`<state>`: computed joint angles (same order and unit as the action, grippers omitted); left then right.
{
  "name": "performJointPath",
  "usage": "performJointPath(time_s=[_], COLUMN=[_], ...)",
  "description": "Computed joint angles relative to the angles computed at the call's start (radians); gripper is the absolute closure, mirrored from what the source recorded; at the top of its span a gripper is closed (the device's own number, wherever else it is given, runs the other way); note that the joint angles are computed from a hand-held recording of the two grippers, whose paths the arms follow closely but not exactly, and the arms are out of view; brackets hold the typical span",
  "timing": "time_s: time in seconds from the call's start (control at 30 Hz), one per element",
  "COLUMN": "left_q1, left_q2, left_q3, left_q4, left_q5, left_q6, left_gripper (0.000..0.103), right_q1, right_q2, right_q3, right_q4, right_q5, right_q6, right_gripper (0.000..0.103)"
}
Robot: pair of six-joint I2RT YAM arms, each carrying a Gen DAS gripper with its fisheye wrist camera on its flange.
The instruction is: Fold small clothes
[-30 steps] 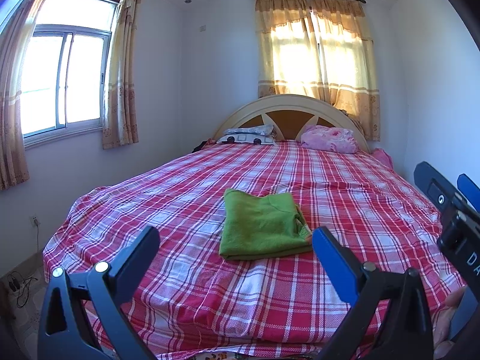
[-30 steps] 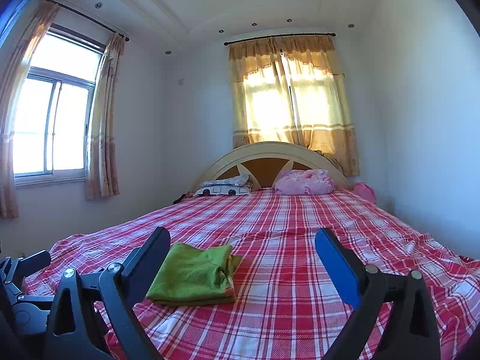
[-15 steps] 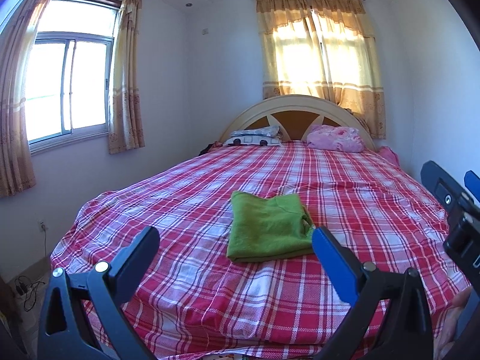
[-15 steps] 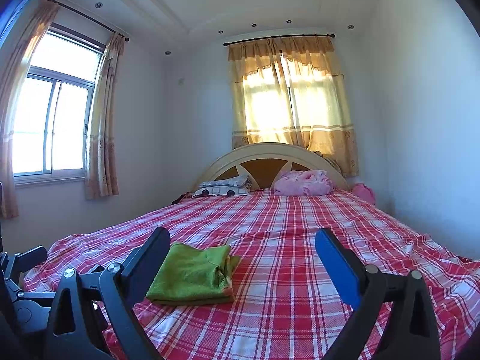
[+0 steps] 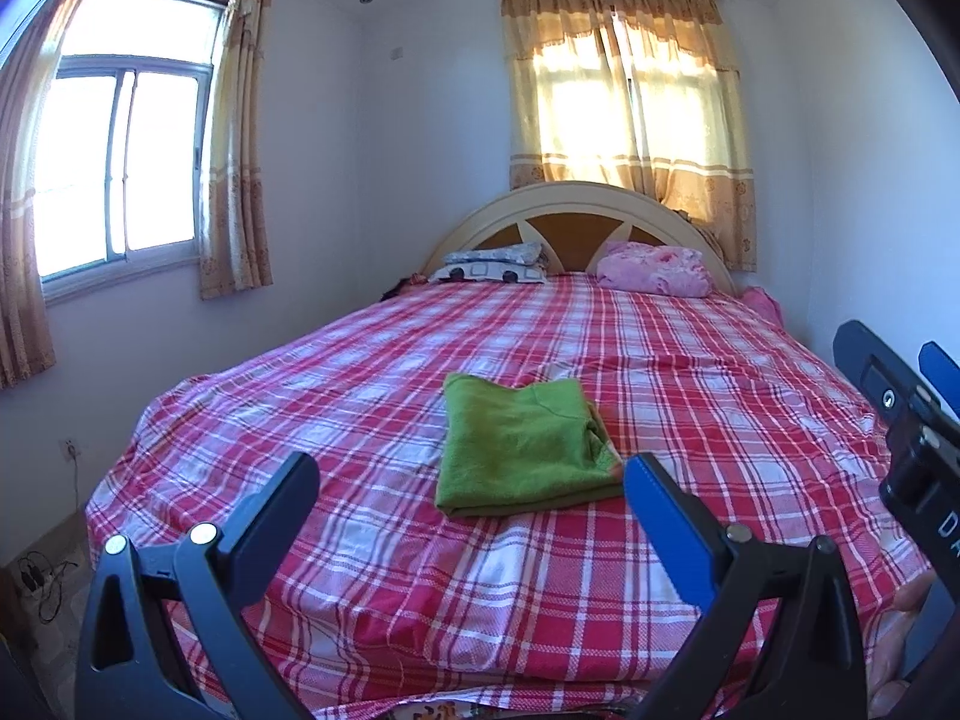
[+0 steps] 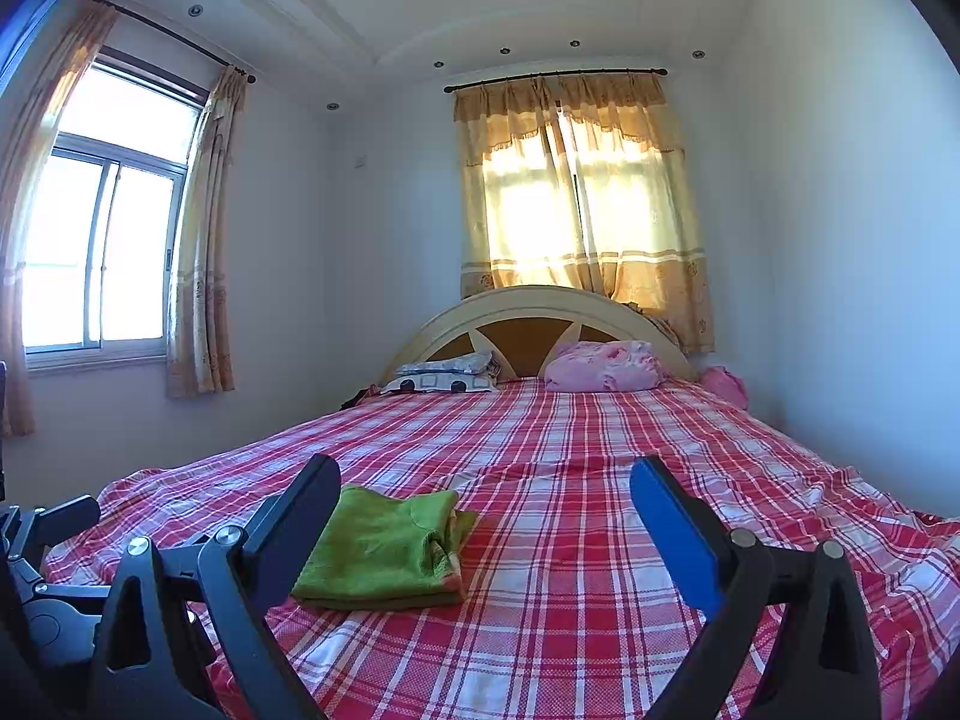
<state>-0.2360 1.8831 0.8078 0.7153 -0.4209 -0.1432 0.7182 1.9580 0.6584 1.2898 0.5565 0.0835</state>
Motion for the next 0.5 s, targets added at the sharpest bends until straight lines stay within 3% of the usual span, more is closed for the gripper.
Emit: performJointPath(time_s=[0.17,0.5], left_q1=[0.017,0.016], left_q2=[0.005,0.010], left_q3=[0.009,0.015], left_q4=[-0.016,-0.021], left_q5=[0.056,0.038], left_q6=[-0.016,-0.014], left_gripper=[0.000,0.000], right_q1=[0.001,-0.004], right_q2=[-0.002,-0.001], right_q3=[0.000,0.002], right_q4=[-0.005,-0.016], right_q5=[0.004,0.004], right_q6=[0.002,0.014], right_gripper=[0.005,0.005])
